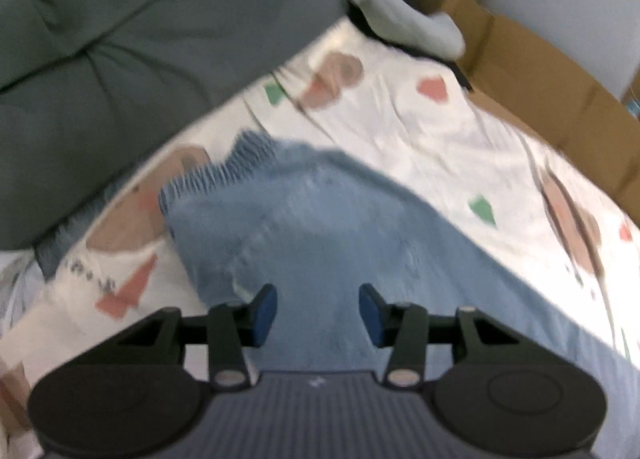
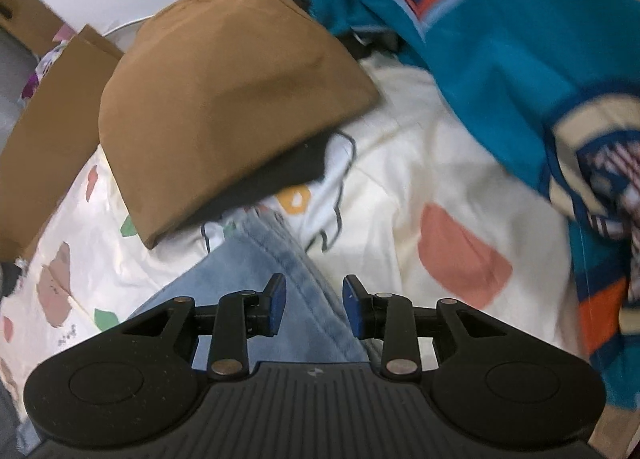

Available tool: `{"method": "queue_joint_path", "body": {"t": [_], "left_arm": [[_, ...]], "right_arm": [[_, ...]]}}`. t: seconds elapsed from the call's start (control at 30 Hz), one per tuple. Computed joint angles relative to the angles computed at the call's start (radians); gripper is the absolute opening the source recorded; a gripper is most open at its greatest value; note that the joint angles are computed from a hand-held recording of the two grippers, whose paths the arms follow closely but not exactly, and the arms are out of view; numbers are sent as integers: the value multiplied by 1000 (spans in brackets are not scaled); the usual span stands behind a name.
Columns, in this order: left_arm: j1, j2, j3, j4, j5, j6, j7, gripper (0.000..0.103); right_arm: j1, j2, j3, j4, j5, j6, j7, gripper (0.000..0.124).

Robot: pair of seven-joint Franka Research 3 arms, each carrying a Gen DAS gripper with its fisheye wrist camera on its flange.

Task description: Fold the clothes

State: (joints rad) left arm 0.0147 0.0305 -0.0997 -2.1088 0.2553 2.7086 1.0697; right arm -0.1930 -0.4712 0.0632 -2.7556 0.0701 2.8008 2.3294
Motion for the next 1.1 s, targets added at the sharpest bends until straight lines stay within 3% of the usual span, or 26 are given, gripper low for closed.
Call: {"method": "queue_joint_path", "body": {"t": [0.2,0.5,0.63,0.77,1.1], "left_arm": [[10,157,18,152,61,28,-76,46],[44,362,-4,367,-39,-4,-18,32],[52,429,-14,441,-84,-23,20,33],[55,497,-11,527,-109,-39,12,32],[45,641,-6,723,-112,-116,24,29]], "right_arm": [[-34,74,46,63,-85,-1,42,37],[24,150,31,115,-160,-10,75,37],[95,180,-21,127,-82,10,5,37],[120,214,-29,153,-60,13,-42,38],[130,303,-60,242,-86,-27,-141,43]]}}
